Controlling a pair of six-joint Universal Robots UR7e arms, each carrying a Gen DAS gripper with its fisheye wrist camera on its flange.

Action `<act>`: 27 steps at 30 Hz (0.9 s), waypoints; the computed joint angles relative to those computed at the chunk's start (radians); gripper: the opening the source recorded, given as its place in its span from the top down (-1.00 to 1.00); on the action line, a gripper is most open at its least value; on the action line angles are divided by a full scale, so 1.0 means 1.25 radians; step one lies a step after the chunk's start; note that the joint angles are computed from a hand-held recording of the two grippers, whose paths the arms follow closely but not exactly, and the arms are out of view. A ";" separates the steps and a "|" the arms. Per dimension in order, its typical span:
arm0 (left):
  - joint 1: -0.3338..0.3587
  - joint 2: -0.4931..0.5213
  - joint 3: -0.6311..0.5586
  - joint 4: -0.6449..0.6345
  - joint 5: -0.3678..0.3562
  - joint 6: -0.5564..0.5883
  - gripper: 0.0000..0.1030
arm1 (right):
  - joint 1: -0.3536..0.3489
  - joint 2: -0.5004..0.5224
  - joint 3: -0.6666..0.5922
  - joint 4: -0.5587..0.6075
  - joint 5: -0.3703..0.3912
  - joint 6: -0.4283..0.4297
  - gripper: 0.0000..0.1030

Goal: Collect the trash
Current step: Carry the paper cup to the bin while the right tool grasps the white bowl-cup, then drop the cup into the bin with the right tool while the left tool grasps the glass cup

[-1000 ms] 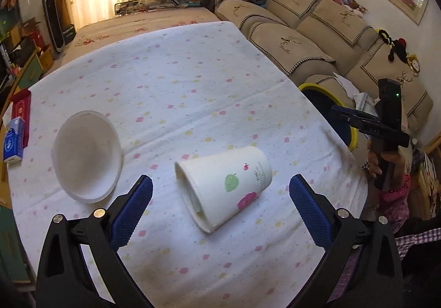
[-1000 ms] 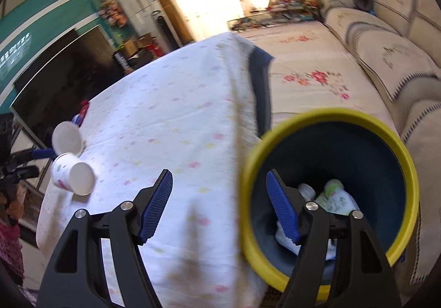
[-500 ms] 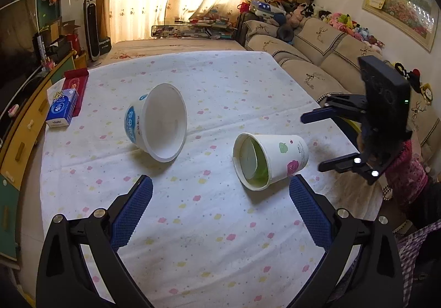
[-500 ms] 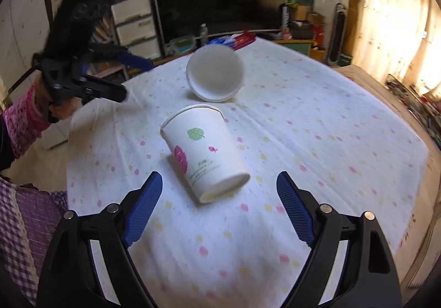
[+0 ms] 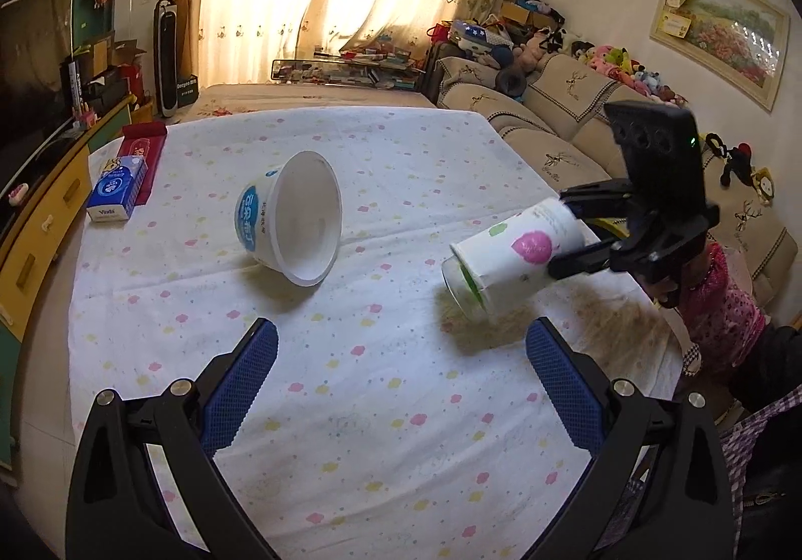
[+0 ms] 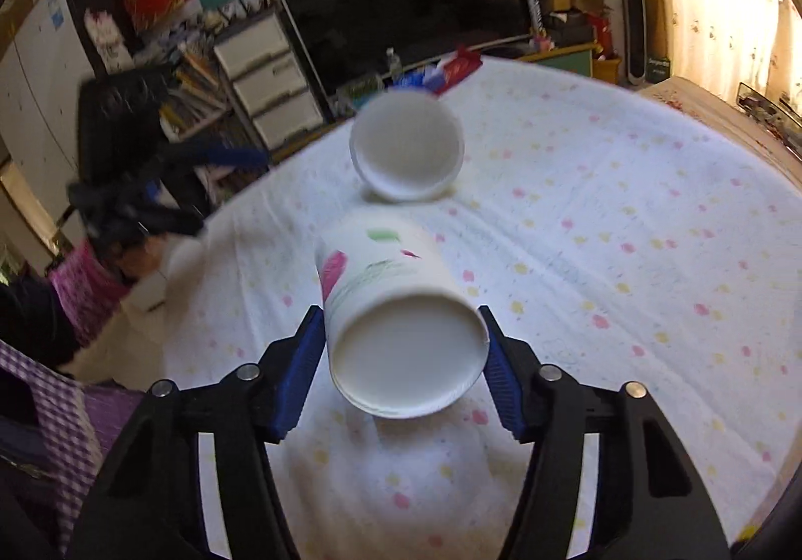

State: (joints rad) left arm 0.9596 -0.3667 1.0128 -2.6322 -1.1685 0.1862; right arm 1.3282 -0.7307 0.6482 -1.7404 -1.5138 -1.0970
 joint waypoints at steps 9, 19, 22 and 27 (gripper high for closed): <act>-0.005 -0.005 0.028 -0.028 -0.031 0.026 -0.90 | 0.049 -0.084 0.114 -0.163 -0.049 0.075 -0.06; -0.023 0.025 0.007 0.013 -0.055 0.072 -0.90 | 0.005 -0.194 0.233 -0.355 -0.005 0.220 -0.07; -0.028 0.057 -0.036 0.047 -0.052 0.082 -0.90 | -0.037 -0.248 0.301 -0.483 -0.042 0.296 -0.07; -0.034 0.125 -0.140 0.116 -0.015 0.060 -0.90 | -0.101 -0.280 0.347 -0.622 -0.156 0.387 -0.08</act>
State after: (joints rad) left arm 0.9176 -0.2098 0.8376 -2.4877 -1.1875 0.2612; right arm 1.2014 -1.0810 1.0826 -2.5172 -1.7085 -0.6134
